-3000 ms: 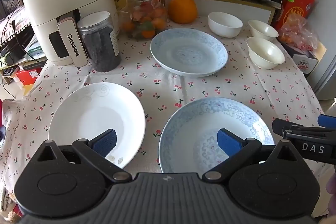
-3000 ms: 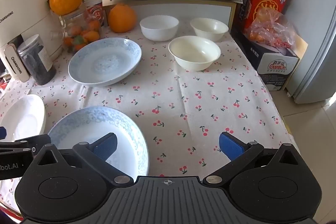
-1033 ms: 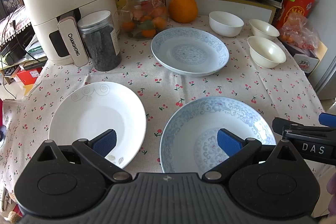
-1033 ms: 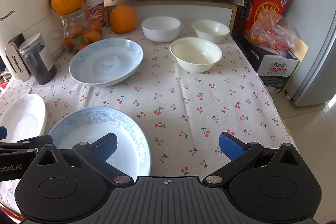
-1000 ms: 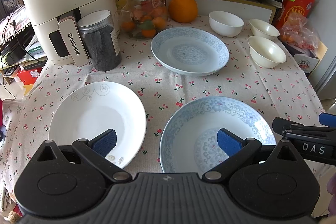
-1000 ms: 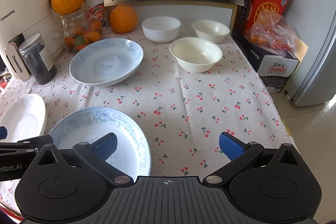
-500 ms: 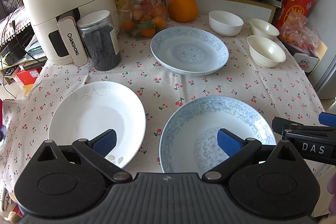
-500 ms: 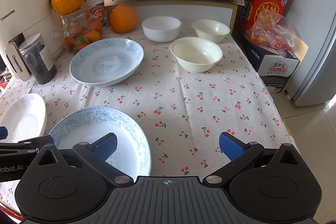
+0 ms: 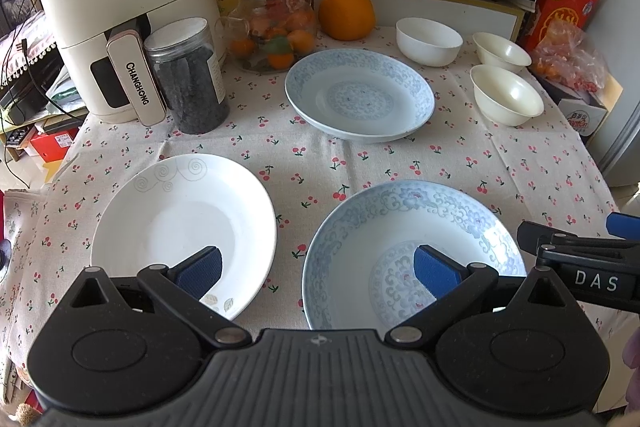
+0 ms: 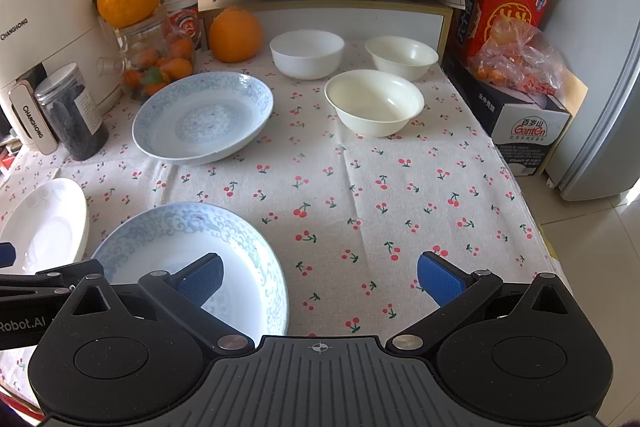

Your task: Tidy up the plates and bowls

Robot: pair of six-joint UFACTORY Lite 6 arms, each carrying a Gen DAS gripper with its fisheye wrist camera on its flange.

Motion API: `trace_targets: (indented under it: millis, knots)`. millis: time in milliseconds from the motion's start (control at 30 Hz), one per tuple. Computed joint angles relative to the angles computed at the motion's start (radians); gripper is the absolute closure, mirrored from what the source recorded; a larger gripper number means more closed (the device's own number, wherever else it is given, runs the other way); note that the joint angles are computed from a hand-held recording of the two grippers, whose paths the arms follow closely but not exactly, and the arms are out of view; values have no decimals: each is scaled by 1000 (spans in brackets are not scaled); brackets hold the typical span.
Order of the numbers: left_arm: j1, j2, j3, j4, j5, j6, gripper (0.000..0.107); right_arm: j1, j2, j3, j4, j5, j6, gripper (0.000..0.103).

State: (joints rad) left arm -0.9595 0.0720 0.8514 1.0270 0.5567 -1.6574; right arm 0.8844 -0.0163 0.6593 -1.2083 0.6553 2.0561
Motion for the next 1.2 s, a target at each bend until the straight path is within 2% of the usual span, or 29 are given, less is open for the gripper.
trace_targets:
  millis: [300, 467, 633, 733, 933, 1067, 1200]
  knots:
    - [14, 8, 17, -11, -9, 22, 5, -3, 3, 20, 4, -1, -25, 0]
    - [46, 21, 33, -8, -39, 45, 5, -49, -12, 68, 49, -2, -143, 0]
    - [83, 25, 68, -33, -68, 122, 5, -121, -37, 102, 112, -55, -273, 0]
    - [122, 37, 110, -116, -102, 259, 5, -175, -23, 137, 157, -100, -356, 0]
    - [170, 76, 198, -130, -89, 329, 5, -291, 24, 211, 258, -208, -516, 0]
    - [227, 127, 273, -243, -116, 463, 5, -360, 59, 263, 366, -289, -646, 0]
    - [269, 176, 329, -336, -139, 563, 5, -383, 124, 342, 382, -307, -720, 0]
